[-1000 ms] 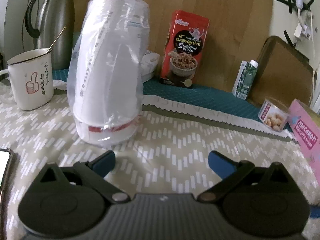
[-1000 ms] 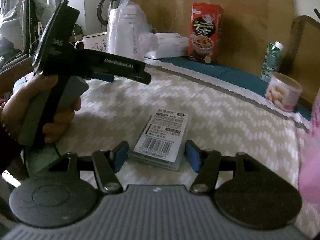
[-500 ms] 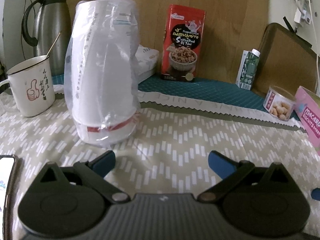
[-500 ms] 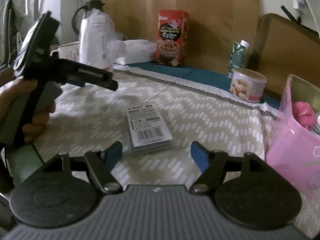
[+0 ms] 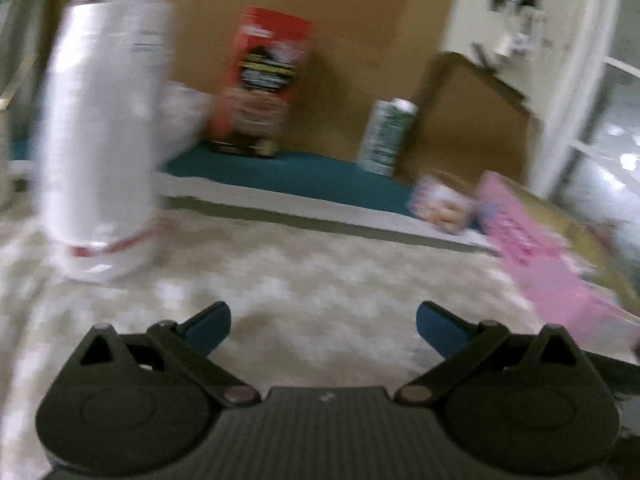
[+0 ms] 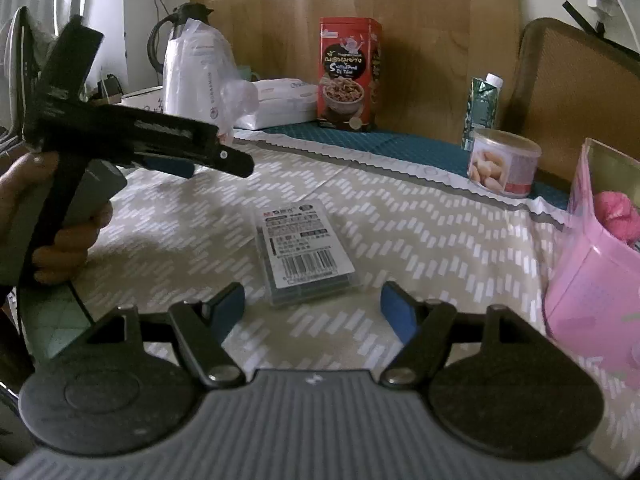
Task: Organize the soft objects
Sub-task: 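Hold the plastic pack with the right gripper while the left gripper grasps it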
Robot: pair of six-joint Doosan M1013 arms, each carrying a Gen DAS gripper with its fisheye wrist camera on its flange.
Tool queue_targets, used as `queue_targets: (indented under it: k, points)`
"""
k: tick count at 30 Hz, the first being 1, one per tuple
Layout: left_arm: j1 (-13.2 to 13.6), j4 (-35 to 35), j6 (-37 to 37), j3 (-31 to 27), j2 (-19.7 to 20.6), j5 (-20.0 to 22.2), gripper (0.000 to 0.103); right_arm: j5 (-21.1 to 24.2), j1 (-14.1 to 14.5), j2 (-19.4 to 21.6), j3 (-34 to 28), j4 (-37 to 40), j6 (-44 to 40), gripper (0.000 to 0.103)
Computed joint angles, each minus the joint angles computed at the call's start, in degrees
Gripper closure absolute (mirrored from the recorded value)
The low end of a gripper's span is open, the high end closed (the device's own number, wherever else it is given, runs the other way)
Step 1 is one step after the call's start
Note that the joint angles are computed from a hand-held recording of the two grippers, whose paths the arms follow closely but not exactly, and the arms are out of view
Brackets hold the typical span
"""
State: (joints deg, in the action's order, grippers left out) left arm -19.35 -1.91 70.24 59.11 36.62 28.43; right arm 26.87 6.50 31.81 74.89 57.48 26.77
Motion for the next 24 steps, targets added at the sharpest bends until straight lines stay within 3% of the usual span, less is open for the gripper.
queue_targets:
  k: [2, 9, 10, 12, 14, 17, 20, 24]
  points:
    - [-0.1, -5.8, 7.3, -1.6, 0.8, 1.5, 0.001, -0.1, 0.0, -0.1, 0.1, 0.4, -0.4, 0.032]
    - [-0.5, -13.1, 17.3, -7.3, 4.3, 7.4, 0.001, 0.4, -0.1, 0.1, -0.3, 0.2, 0.4, 0.034]
    - [-0.8, -11.8, 17.2, -7.3, 4.3, 7.1, 0.003, 0.5, -0.1, 0.2, -0.4, 0.2, 0.5, 0.034]
    - [-1.5, -9.2, 17.6, -7.5, 4.4, 7.4, 0.019, 0.5, 0.0, 0.3, -0.6, -0.1, 0.7, 0.041]
    - [-2.1, -7.0, 16.2, -7.3, 4.1, 7.6, 0.025, 2.4, -0.4, 0.6, -0.8, 3.0, -2.7, 0.073]
    - [-2.7, -2.6, 11.3, -6.6, 3.5, 7.9, 0.032, 2.0, -0.5, 0.6, -0.6, 4.2, -3.5, 0.077]
    - [-2.4, -5.0, 8.4, -5.0, 2.4, 7.7, 0.039, 2.3, -0.9, 0.5, -0.3, 6.0, -3.2, 0.08]
    - [-2.7, -4.0, 3.5, -2.9, 1.0, 6.2, 0.039, 3.6, -1.7, 0.0, 1.1, 12.5, -8.5, 0.08]
